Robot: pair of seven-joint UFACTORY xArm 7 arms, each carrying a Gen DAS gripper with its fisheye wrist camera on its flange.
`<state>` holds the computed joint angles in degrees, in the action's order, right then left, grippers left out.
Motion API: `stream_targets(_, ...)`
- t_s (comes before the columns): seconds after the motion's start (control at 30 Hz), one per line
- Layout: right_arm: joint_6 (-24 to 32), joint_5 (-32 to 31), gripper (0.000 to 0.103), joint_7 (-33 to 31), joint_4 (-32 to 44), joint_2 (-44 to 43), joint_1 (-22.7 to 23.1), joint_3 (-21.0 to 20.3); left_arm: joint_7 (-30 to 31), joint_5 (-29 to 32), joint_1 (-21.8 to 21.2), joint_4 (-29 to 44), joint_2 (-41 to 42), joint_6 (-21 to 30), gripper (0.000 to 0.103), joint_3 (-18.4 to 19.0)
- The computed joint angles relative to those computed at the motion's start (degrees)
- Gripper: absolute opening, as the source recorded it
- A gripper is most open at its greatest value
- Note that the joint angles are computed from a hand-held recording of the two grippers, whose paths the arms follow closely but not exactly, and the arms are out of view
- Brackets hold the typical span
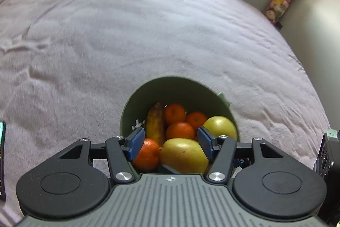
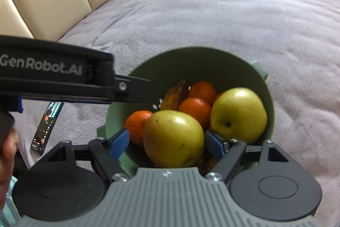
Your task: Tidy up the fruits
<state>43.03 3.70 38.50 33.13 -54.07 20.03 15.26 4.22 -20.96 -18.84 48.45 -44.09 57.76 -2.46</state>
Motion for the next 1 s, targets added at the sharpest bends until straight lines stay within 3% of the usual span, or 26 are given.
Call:
stream_targets(0.07,1.4,-1.6,0.089,0.8,0.8,-1.4,-1.3,1.3,0.3,-0.2,-0.2,-0.5,-1.4,-1.6,0.072,-0.2)
stream_targets(0.33,12.4,-8.3,0.099,4.5,5.3,-8.0,-7.4,6.3,-0.3,-0.8,-1.9,-2.5,-6.6,-6.2,0.074,-0.5)
stream_targets(0.5,20.7,-13.9,0.099,4.0,9.8,-10.9,-10.9,9.5,0.0,-0.2,-2.9,-3.5,-9.3,-8.3,0.074,-0.7)
stream_targets(0.67,25.2,-14.2,0.099,2.7,11.8,-14.2,-11.8,8.3,1.3,1.0,-4.2,-4.4,-12.3,-11.6,0.075,-1.5)
stream_targets(0.77,26.5,-13.7,0.099,2.6,12.7,-16.6,-12.5,7.9,3.4,2.4,-4.9,-6.2,-15.1,-15.2,0.086,-2.1)
stream_targets(0.87,28.3,-13.2,0.099,2.5,14.0,-19.1,-13.7,8.2,5.1,4.9,-5.2,-7.4,-17.5,-17.9,0.090,-3.2)
stream_targets(1.0,30.8,-11.8,0.099,2.7,15.3,-22.7,-14.9,8.8,6.4,8.1,-5.5,-8.4,-20.0,-17.5,0.092,-4.6)
